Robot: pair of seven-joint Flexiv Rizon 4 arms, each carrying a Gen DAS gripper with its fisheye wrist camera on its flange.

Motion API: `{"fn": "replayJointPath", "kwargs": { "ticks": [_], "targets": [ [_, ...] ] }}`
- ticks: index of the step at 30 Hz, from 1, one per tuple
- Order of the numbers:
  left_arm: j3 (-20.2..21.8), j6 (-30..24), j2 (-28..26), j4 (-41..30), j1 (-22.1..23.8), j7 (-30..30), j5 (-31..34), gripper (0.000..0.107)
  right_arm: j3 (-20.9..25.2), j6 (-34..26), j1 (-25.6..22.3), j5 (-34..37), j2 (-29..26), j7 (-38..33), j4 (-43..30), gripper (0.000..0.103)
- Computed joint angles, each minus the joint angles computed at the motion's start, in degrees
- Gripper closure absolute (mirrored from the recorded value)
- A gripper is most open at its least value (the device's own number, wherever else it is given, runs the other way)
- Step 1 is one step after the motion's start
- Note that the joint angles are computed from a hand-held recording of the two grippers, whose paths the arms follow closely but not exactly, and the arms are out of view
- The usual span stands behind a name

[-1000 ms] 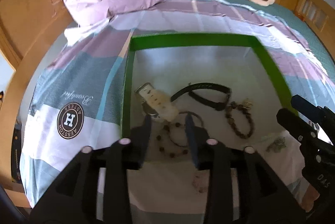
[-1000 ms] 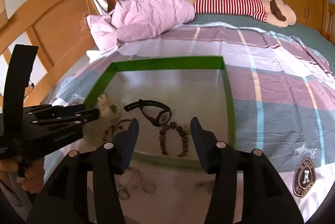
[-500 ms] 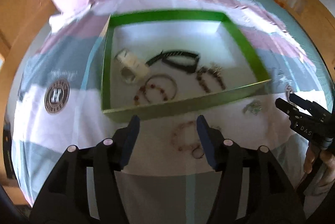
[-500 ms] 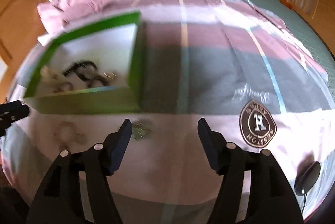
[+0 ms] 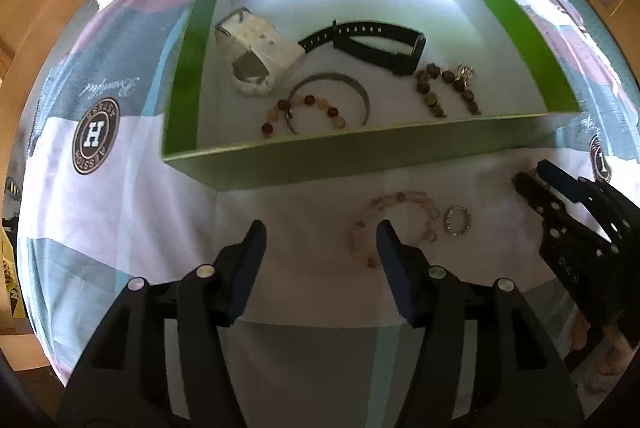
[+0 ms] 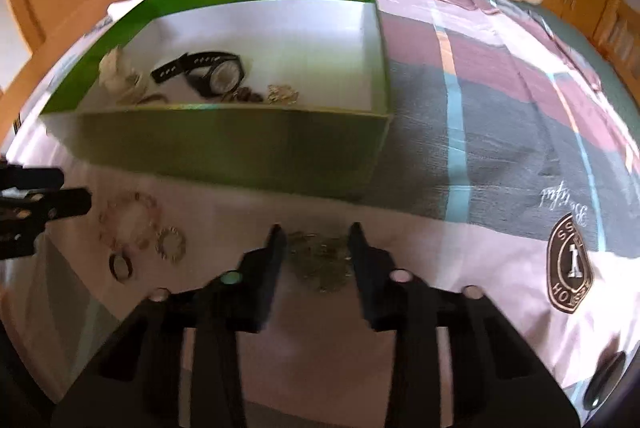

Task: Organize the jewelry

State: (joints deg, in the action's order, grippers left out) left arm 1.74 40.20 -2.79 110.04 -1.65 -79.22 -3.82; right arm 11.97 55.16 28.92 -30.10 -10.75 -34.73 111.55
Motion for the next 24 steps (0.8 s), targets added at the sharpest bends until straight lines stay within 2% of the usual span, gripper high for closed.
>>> {"fn": "replayJointPath", "kwargs": {
  "ticks": [2,8,12,14,24],
  "targets": [
    [-0.23,0.07,-0.29,0.09,-0.28,-0.19,0.68,0.049,0.66,0.35,-0.27,2.35,0.33,-0.88,-0.03,0.076],
    [-0.57,0.29,-0.79,0.3,-1.1,-0.33,2.96,0.049,2.45,2.05,-0.75,10.3,1.52,-4.98,-0.3,0.077],
    [-0.63,0.14,-1.17,0.26,-1.47,-0.9,4.17,0.049,1.01,1.6,0.08,5.73,2.34,-0.88,0.52,0.073],
    [-0.64,0.21,-1.32,0.29,-1.59,-1.07,4.46,0.049,0.81,0.68,0.03,4.32,2.57,0.3,0.73,0.06],
    [-0.63,0.66,-1.77,0.11,-2.1,-1.54,7.02,0.049,1.38,-1.12,-0.47,6.51,1.94,-0.34,0.09,0.059]
  ]
}}
